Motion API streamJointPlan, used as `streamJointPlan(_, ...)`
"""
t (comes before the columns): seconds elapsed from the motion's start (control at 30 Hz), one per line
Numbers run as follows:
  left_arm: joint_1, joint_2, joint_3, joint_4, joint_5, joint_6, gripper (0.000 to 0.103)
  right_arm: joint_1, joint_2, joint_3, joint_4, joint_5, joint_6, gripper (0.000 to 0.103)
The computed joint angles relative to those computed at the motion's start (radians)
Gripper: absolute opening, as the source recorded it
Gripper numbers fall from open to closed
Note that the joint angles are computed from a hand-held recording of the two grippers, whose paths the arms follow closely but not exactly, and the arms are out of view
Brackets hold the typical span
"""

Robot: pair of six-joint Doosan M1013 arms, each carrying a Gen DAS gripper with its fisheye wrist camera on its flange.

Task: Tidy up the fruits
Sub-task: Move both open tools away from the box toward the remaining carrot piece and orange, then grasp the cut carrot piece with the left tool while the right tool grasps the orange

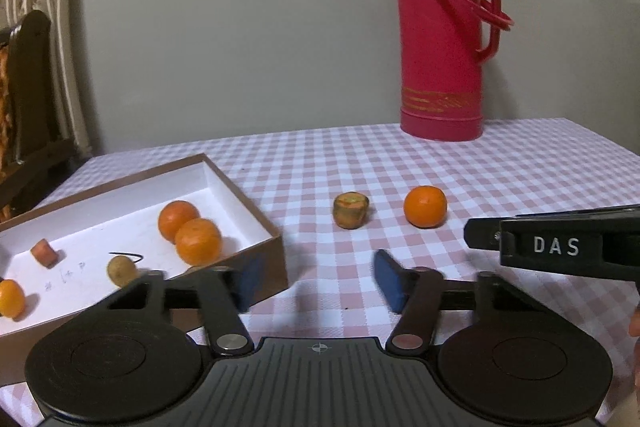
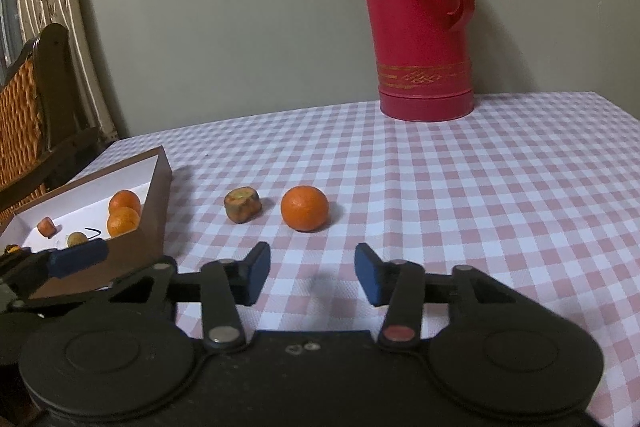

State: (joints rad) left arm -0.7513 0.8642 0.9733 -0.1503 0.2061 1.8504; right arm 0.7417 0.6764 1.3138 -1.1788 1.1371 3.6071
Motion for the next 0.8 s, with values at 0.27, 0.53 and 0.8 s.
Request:
streamJointPlan(0.27, 0.001, 0.029, -0.056, -0.084, 0.037, 0.073, 0.036, -0.017, 0.001, -0.001, 0.013, -0.034, 0.011, 0.029)
streamJointPlan(0.53, -0.006, 0.072, -0.133, -0.046, 0.085, 0.03, 0.031, -0.033, 0.003, -0.002, 0.027, -0.049, 0.02, 0.028)
streamJointPlan(0.8, -0.007, 0.12, -0.219, -0.015, 0.129, -0.017, 0.022, -0.053, 0.016, -0.026, 0.018, -0.052, 0.0, 0.029)
